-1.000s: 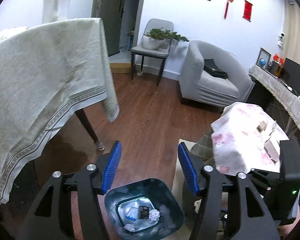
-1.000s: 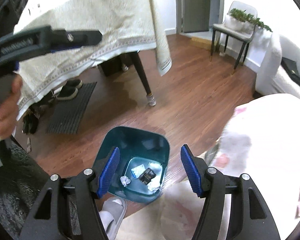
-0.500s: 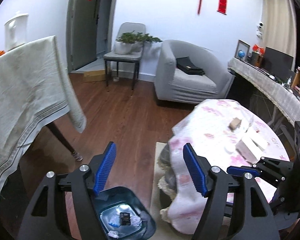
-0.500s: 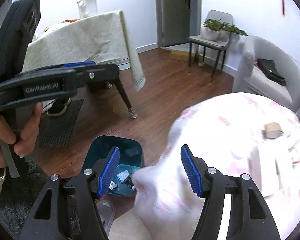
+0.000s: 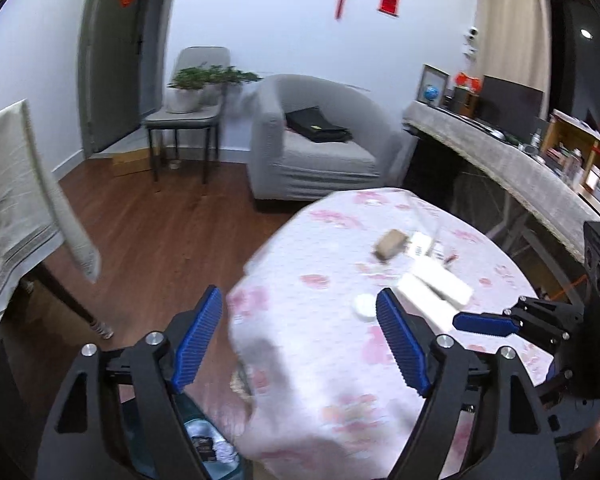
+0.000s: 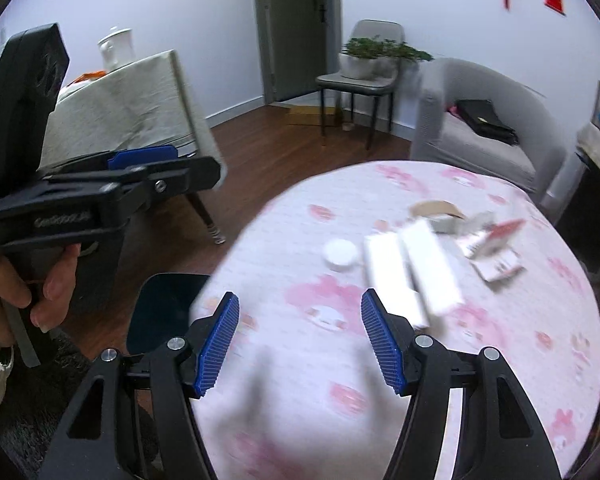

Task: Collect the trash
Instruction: 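Raise both open tools back over the table, then grasp the white paper box with the left tool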

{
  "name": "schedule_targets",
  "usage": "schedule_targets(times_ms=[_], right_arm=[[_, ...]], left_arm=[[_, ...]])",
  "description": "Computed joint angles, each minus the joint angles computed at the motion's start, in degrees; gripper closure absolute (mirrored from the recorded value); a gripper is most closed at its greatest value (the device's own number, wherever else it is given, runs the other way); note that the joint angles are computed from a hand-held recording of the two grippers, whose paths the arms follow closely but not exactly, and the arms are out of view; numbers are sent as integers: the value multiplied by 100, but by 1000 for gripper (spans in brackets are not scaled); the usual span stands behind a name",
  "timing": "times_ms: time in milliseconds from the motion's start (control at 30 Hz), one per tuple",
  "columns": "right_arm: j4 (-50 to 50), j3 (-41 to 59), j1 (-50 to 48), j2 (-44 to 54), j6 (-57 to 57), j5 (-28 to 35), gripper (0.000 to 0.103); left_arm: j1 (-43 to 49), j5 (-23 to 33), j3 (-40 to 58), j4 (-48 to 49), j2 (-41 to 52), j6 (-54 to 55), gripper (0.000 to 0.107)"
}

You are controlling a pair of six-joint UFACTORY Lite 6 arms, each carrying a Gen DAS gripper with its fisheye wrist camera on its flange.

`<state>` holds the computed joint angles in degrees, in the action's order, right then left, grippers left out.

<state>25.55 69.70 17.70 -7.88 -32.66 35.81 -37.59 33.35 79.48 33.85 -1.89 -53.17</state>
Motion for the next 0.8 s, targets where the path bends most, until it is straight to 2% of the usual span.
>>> schedule_targets(times_ms=[167,333,467,533,800], right_arm=[[431,-290,-791,-305,-625,234,38],[845,-306,-1607,-299,-1280,477,32],[1189,-258,-2333,-163,-1774,748,30],[1369,-242,-2665,-113,-2033,878,25],[1738,89,-3396,324,-2476,1291,24]], left_arm=[[-424,-23,702,180,771,68,17],[-740,27,1621,-38,1714,550,13],[-851,154,2443,-502,2504,1330,11],[-870,253,2926,-823,2935,1839,11],[-820,635,4231,-1286,4003,2547,11]])
